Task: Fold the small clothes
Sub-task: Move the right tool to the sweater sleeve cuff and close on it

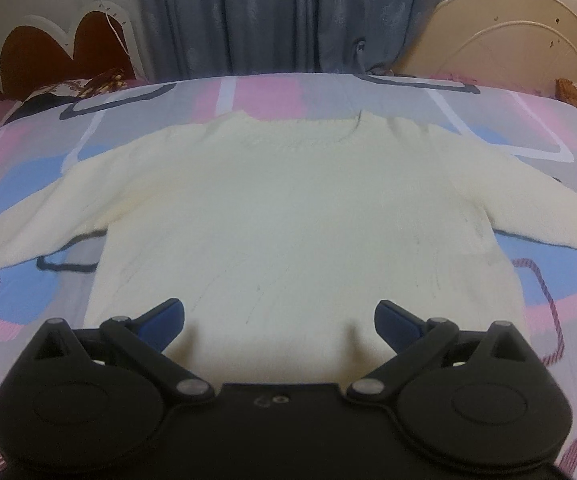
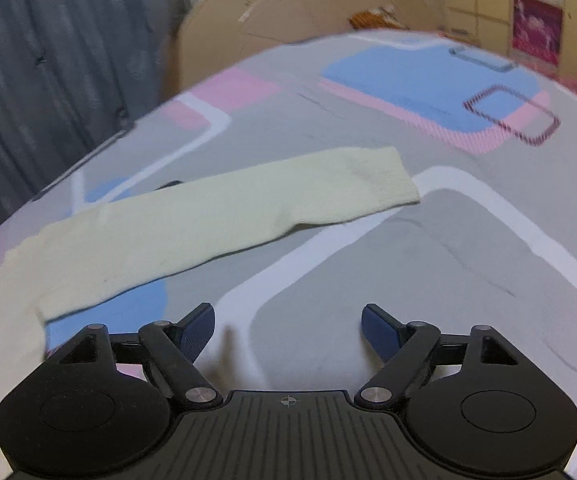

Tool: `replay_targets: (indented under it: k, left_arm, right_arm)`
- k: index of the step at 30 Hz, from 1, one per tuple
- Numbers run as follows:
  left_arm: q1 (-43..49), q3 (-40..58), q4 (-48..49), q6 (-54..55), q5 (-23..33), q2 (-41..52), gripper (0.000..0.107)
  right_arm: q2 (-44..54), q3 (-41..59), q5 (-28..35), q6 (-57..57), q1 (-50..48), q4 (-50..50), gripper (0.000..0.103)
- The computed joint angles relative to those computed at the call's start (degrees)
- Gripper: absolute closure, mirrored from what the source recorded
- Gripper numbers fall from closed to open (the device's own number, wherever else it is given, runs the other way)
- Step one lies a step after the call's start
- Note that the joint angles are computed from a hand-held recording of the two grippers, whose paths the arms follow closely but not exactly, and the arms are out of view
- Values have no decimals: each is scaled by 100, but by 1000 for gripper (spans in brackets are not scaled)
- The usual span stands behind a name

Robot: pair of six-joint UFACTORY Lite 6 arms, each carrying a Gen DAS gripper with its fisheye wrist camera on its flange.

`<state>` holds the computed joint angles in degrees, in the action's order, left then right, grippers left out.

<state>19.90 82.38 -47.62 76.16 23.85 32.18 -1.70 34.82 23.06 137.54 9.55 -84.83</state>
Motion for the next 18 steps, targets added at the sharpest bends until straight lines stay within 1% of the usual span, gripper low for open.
replay_targets:
  k: [4,10,15,16,17,18]
  left_arm:
    - [-124,336,141,-286,-5,302,6]
    - [-294,737,561,-763,-234,729,6]
    - [-330,1000,707,-904,-262,1003,6]
    - [-335,1042,715,-912,-269,1045,6]
    - [-341,1081,740,-941,-274,1083,6]
    - [-348,1123,794,-1000,-274,1115,6]
  right_arm:
    - [470,163,-322,754,-528,-956,23]
    - [987,588,-436,1734,-1104,-2189,23]
    - [1418,958,-179,1807,-1222,-2446,24]
    - [1507,1028,-83,1695,-1196,-2382,33]
    - [1593,1102,54,1460,-1121,-2197,46]
    - [1648,1139,105,1429,-1118,-2227,50]
